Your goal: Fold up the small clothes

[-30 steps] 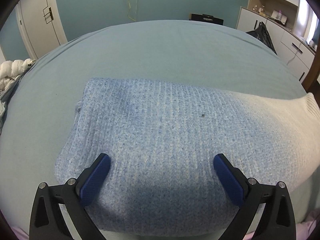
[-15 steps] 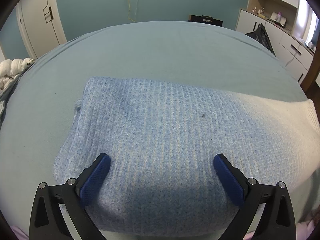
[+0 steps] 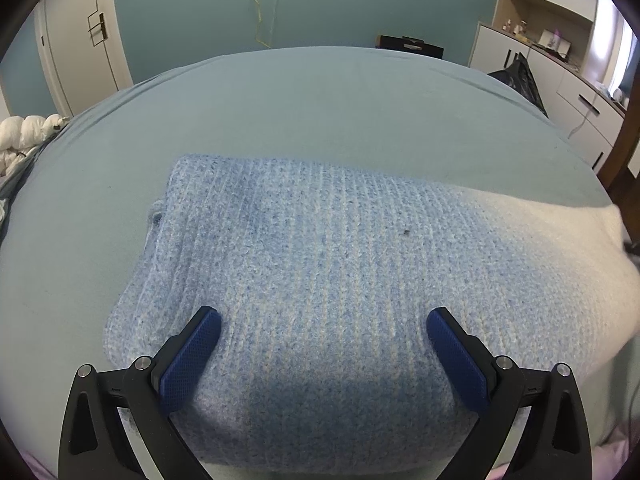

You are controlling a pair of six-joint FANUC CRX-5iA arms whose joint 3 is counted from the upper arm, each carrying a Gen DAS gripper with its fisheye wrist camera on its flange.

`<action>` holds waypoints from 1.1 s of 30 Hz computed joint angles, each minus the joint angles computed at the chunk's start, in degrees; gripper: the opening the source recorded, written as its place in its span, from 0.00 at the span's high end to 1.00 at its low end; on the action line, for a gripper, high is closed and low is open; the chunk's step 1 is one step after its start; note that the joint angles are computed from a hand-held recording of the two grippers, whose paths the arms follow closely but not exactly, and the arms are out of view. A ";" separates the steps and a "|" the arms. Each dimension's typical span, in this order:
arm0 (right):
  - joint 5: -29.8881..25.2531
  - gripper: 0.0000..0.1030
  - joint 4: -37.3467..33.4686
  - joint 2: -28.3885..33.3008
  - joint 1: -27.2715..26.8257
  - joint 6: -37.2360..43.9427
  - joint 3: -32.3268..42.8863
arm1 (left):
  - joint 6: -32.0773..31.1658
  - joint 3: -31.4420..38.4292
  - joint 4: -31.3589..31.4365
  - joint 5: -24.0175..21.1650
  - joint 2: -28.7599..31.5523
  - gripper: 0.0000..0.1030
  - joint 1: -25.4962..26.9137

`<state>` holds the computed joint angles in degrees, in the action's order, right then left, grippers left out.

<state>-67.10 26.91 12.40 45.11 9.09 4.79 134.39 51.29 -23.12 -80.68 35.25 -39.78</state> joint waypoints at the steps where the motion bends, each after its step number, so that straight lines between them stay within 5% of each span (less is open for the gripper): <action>1: -1.85 0.59 -1.36 0.25 -1.45 -0.94 0.24 | 0.22 -0.30 0.30 0.14 -0.15 0.00 0.14; 3: -7.78 0.61 -5.57 1.20 -3.86 -6.75 0.40 | 0.27 -0.64 0.22 0.30 -0.39 0.00 0.14; 5: -2.52 0.64 -6.92 -3.34 -5.14 -10.60 -5.53 | 0.39 -1.45 0.36 0.78 -0.94 0.00 0.31; 9: 1.97 0.65 1.60 -8.96 -2.38 -12.07 -10.35 | 0.75 -1.87 -0.53 1.09 -1.24 0.00 0.13; 11: 4.19 0.64 3.67 -9.58 -1.32 -8.95 -9.70 | 1.06 -2.16 -0.82 1.25 -1.43 0.00 -0.03; 14: 7.14 0.64 -5.08 -7.54 -1.89 4.53 -3.08 | 1.22 -2.31 -0.79 1.21 -1.58 0.00 -0.21; 18: -3.44 0.63 -9.83 -0.26 -2.89 7.75 5.26 | 0.78 -2.06 -0.45 0.94 -1.53 0.00 -0.08; 22: -2.01 0.29 -6.77 -2.35 -2.61 2.70 -0.88 | 0.60 -2.16 -0.42 1.03 -1.65 0.00 0.02; 25: -5.46 0.29 -3.95 -3.41 -0.68 2.96 -1.24 | 0.40 -2.13 -0.27 1.16 -1.70 0.00 0.18; 30: -19.40 0.29 11.99 -1.82 8.97 -2.20 2.12 | 0.93 -2.54 -0.52 1.47 -1.92 0.00 0.01; 33: -15.41 0.29 11.51 -4.72 14.58 -0.50 1.53 | 0.86 -2.44 -0.53 1.43 -1.89 0.00 -0.01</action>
